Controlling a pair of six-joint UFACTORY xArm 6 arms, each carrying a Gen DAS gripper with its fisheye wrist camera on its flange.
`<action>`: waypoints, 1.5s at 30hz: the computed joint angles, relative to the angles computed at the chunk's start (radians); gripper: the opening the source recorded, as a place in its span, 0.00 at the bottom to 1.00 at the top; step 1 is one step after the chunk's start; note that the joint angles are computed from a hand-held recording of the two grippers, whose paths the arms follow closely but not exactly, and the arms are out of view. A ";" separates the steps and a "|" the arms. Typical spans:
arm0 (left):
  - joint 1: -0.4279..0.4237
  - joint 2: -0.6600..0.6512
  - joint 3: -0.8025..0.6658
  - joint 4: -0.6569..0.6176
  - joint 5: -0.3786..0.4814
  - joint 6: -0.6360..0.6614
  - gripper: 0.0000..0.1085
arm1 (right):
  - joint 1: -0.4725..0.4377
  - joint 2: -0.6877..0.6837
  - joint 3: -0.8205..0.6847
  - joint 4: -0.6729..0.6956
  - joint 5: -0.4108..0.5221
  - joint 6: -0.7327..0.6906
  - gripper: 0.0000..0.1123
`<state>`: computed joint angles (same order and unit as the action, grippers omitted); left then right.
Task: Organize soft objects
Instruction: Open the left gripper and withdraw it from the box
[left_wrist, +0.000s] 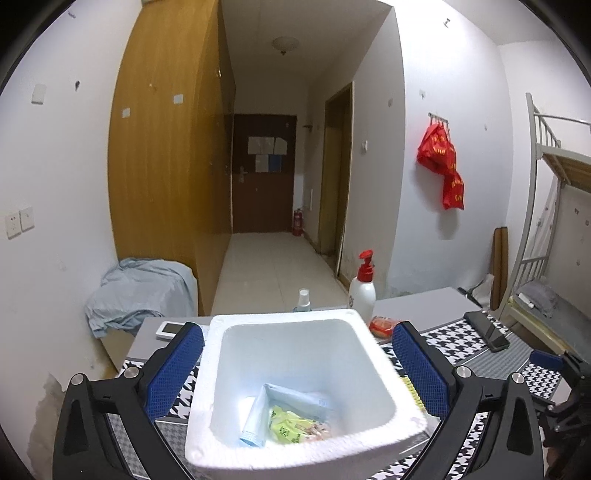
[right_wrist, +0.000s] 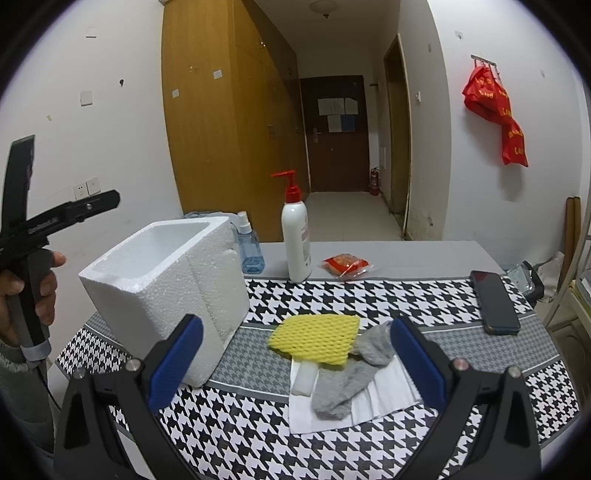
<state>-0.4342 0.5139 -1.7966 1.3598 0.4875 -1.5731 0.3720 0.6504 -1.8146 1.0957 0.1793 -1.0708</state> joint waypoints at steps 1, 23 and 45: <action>-0.004 -0.010 0.009 0.016 0.002 -0.017 0.94 | -0.001 -0.005 0.004 0.007 0.000 -0.009 0.91; -0.133 -0.110 0.122 0.159 0.167 -0.172 0.94 | -0.023 -0.175 0.169 0.408 0.033 -0.445 0.91; -0.206 -0.031 0.117 0.268 0.150 -0.321 0.94 | -0.062 -0.237 0.257 0.646 0.045 -0.693 0.91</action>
